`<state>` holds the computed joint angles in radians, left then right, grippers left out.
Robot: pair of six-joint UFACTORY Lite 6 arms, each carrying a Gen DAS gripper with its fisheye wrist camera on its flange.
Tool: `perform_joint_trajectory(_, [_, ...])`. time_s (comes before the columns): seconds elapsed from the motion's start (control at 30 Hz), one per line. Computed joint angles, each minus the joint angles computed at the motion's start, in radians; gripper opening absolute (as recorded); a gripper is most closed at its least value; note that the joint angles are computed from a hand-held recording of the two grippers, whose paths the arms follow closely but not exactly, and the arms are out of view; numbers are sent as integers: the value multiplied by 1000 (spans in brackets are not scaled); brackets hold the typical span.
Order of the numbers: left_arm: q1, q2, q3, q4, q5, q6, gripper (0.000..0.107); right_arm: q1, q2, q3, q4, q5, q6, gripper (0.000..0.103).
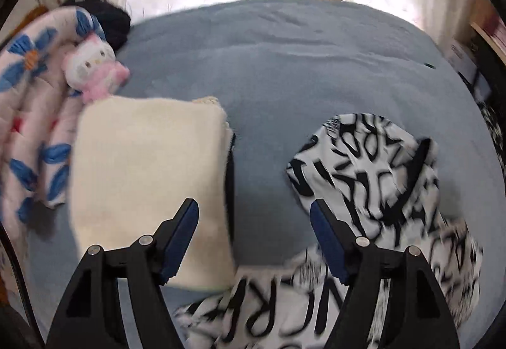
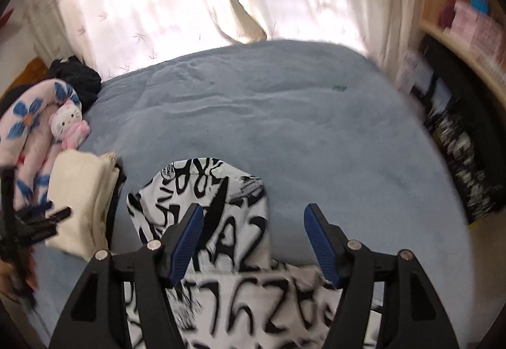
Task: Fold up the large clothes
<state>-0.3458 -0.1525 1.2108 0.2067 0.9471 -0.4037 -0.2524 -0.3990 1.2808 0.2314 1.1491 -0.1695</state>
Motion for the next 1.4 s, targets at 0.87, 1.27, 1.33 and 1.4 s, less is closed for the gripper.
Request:
perform_joint_trajectory(0.87, [64,483,-36,-102,-456,75,72,96,415,-314,-195,-503,97,66])
perform_joint_trajectory(1.27, [9,413,-168,-30,-460,69,70,84,412,-362,-148,-495,27,66])
perform_joint_trajectory(1.33, [26,400,-145,-78,-452,121,70,78,403,-320,-76,-460,-34,66])
perform_joint_trajectory(1.4, [59,372,-130,-188,-464,234,70,89,415,-279,-44,-448,-50,66])
